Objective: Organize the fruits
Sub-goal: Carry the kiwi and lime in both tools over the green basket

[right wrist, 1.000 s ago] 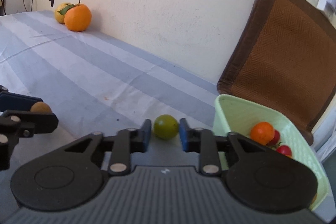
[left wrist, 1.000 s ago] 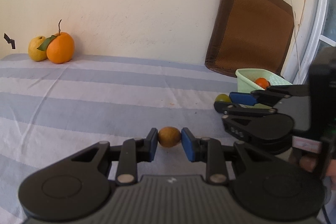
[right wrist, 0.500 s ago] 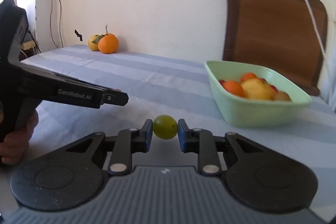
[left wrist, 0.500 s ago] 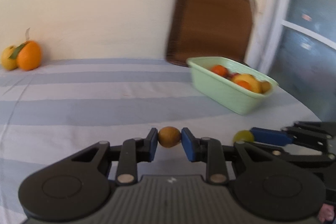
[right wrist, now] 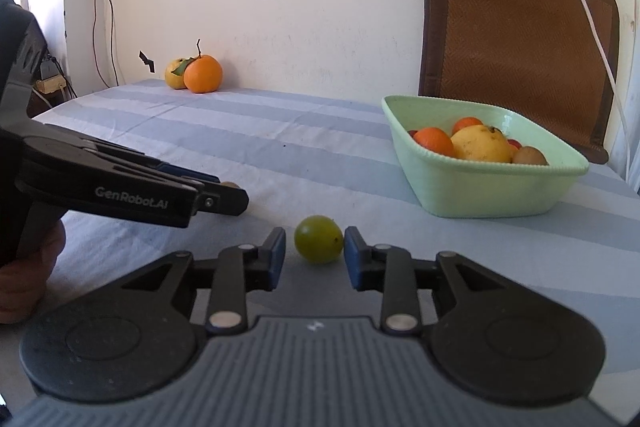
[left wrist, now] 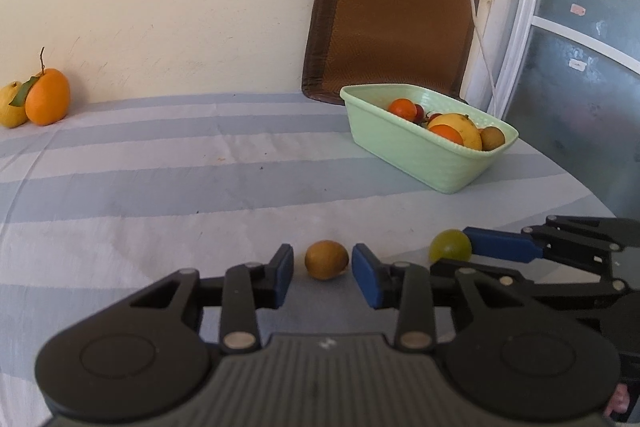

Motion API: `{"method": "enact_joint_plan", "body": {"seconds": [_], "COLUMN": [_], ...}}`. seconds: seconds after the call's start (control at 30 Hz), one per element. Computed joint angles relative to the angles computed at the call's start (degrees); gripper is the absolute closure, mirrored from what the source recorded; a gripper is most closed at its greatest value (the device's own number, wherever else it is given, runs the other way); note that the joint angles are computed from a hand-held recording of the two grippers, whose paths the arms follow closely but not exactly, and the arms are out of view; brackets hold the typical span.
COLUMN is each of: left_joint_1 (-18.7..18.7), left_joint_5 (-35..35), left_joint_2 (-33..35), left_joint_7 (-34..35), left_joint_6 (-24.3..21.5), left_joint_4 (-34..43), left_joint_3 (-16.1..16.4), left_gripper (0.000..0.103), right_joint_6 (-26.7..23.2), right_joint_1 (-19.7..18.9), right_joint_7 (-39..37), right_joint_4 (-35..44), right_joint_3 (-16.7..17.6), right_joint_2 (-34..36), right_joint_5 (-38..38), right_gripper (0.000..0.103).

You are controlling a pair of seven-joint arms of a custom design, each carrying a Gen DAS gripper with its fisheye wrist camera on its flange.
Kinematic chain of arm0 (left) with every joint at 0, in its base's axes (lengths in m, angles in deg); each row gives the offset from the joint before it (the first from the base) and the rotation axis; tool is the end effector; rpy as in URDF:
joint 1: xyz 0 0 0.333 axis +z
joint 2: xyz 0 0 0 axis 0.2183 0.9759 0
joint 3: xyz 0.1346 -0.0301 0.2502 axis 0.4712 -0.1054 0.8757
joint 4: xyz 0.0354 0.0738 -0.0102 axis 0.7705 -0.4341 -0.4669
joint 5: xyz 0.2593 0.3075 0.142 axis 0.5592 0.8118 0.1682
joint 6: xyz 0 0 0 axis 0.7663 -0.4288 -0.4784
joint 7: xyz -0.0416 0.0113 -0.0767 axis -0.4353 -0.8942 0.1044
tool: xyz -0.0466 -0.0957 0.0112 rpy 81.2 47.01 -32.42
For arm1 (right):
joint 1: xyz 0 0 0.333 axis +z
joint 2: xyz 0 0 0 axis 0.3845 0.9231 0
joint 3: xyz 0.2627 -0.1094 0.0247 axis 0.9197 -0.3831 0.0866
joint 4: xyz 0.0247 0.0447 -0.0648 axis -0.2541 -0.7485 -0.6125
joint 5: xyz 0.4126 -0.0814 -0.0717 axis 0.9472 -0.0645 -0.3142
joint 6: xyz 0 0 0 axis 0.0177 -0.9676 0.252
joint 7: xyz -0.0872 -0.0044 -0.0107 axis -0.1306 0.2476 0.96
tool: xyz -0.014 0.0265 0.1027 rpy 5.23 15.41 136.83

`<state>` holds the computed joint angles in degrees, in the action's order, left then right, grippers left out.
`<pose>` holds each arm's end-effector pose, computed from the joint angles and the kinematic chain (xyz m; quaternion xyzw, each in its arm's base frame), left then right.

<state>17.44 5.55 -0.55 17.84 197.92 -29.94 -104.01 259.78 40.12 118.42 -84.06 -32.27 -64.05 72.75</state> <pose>0.6737 -0.2565 0.3835 -0.5100 0.7261 -0.4199 0.1907 0.6284 0.2268 0.3558 -0.7064 0.4967 -0.2985 0.4064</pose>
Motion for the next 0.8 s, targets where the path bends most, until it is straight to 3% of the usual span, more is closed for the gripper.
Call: {"method": "enact_joint_plan", "body": {"seconds": [0.2,0.3,0.4,0.47,0.57,0.67,0.8], "left_joint_1": [-1.8,-2.6,-1.4,1.1,3.3,3.9,-1.3], "left_joint_5": [1.2,1.8,1.9,1.2,-0.1,-1.7,-3.7], "left_joint_2": [-0.8,-0.5,-0.1,0.9,2.6,5.9,12.3], "left_joint_7": [-0.9,-1.3,-0.6,1.2,4.0,7.0,9.7], "left_joint_6": [0.8,0.6,0.3,-0.6,-1.0,-3.5,-9.7], "left_joint_4": [-0.8,-0.2,0.0,1.1,3.9,9.9,22.9], "left_joint_3": [1.9,2.7,1.3,-2.0,-6.0,-9.2,-8.2], "left_gripper": [0.070,0.077,0.077,0.078,0.078,0.077,0.077], "right_joint_6": [-1.7,-3.0,-2.3,-1.1,2.7,8.4,12.2], "right_joint_1": [-1.0,-2.1,-3.6,-5.4,-12.1,-11.4,-8.5], "right_joint_7": [0.4,1.2,1.9,2.9,7.7,10.8,12.3], "right_joint_4": [0.8,1.2,0.7,0.1,-1.2,-1.8,0.3], "right_joint_3": [0.7,1.7,3.2,4.9,10.7,8.9,4.0], "right_joint_2": [0.3,0.4,0.3,0.2,0.4,0.4,1.1], "right_joint_5": [-0.5,-1.0,-1.7,-2.7,-7.8,-8.9,-6.9], "right_gripper": [0.066,0.066,0.073,0.073,0.073,0.073,0.073]}}
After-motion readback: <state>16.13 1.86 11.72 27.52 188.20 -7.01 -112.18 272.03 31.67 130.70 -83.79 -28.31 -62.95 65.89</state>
